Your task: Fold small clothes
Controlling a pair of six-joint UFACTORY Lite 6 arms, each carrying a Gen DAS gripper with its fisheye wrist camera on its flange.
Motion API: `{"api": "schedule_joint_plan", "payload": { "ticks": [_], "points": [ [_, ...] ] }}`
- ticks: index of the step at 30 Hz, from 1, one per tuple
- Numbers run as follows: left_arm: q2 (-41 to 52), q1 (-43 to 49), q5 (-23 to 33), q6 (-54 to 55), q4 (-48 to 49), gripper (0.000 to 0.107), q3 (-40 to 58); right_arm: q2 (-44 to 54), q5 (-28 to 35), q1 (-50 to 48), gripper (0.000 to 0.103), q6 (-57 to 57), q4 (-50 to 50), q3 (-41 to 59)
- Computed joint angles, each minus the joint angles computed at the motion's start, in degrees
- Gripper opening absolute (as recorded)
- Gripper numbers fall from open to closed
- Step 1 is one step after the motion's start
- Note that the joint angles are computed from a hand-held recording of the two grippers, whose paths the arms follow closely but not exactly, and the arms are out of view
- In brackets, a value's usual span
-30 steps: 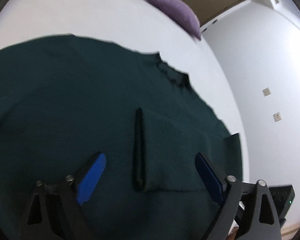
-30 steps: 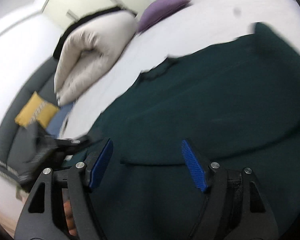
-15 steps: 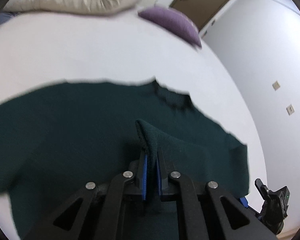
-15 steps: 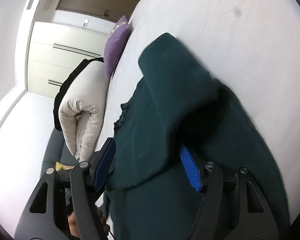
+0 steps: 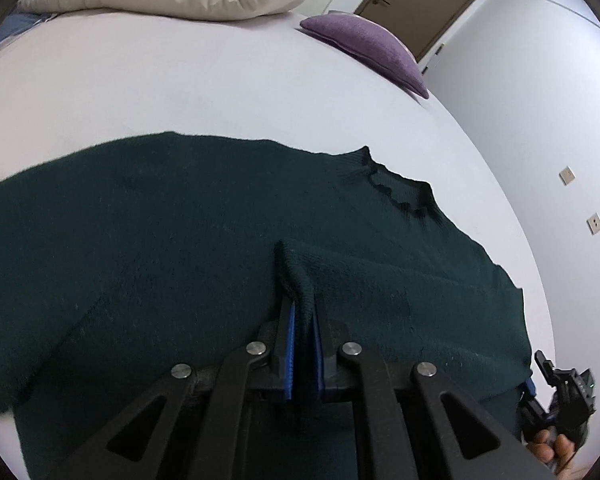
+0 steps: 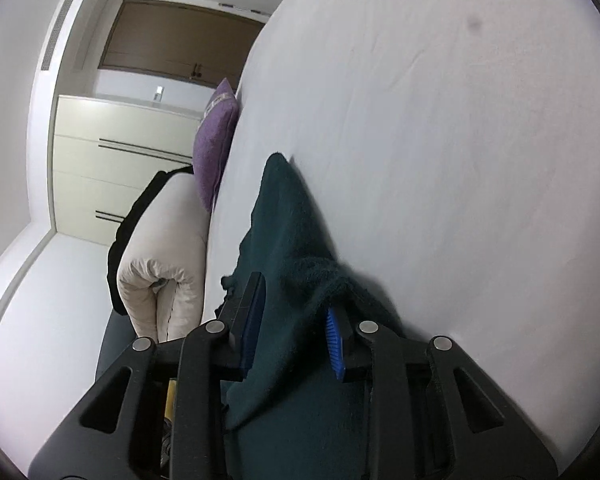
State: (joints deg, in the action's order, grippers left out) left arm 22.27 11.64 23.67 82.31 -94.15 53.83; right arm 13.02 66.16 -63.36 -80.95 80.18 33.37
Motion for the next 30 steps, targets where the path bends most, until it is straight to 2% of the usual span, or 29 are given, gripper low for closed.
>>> {"api": "schedule_joint_plan", "payload": {
  "ticks": [1, 3, 5, 7, 8, 10, 12, 14, 16, 17, 19, 20, 22, 25, 28, 30],
  "points": [
    [0.17, 0.13, 0.08, -0.06, 0.57, 0.012, 0.27, -1.63, -0.68, 0.78, 0.028, 1.10, -0.56, -0.70],
    [0.73, 0.26, 0.10, 0.79, 0.88, 0.013, 0.79, -8.56, -1.70, 0.35, 0.037, 6.42, -5.92, -2.31],
    [0.48, -0.52, -0.51, 2.13, -0.79, 0.013, 0.32, -19.83, 0.25, -1.88, 0.044, 9.74, -10.50, -4.71],
    [-0.84, -1.06, -1.68, 3.21, -1.48, 0.013, -0.73, -28.91, -1.53, -0.59, 0.052, 12.11, -12.08, -4.23],
    [-1.11, -1.55, -2.33, 3.60, -1.86, 0.013, -0.75, -31.54, -4.42, 2.87, 0.059, 13.47, -11.76, -2.85],
    [-1.03, -2.02, -2.98, 3.51, -1.61, 0.013, -0.40, -30.22, -12.64, 11.71, 0.062, 14.01, -10.53, 1.06],
    [-0.75, -1.74, -2.62, 3.92, -1.67, 0.013, -0.24, -22.06, -23.78, 22.67, 0.062, 14.97, -10.74, 7.78],
    [-0.01, -2.97, -3.44, 5.57, -3.72, 0.012, 0.33, -12.63, -34.00, 31.30, 0.062, 22.20, -14.93, 15.12],
    [-0.61, -2.89, -3.86, 6.22, -3.19, 0.010, 0.10, -3.94, -39.29, 36.28, 0.051, 26.69, -19.00, 21.40],
    [-0.58, -3.15, -4.24, 6.76, -3.48, 0.010, 0.31, -0.43, -42.12, 37.84, 0.042, 27.70, -20.74, 23.29],
    [-0.79, -3.38, -4.46, 7.42, -4.37, 0.009, 0.57, 0.79, -45.76, 39.36, 0.024, 22.72, -17.75, 23.37],
    [-1.07, -3.38, -4.39, 7.93, -5.05, 0.009, 0.51, 0.73, -45.94, 39.29, 0.006, 20.55, -16.21, 23.35],
    [-1.61, -3.86, -4.42, 10.16, -7.87, 0.009, 0.39, -0.74, -44.13, 37.42, 0.006, 16.91, -12.71, 22.27],
    [-0.19, -4.97, -5.79, 15.78, -13.45, 0.009, 0.81, -2.91, -44.86, 37.63, 0.005, 15.81, -12.00, 21.32],
    [2.96, -3.73, -2.54, 24.93, -22.16, 0.011, -0.03, -2.22, -45.82, 37.42, 0.005, 11.84, -9.38, 20.39],
    [1.95, -3.60, -2.70, 25.75, -22.99, 0.011, -0.81, -0.18, -43.94, 35.88, 0.005, 7.70, -5.05, 21.23]
  ]
}}
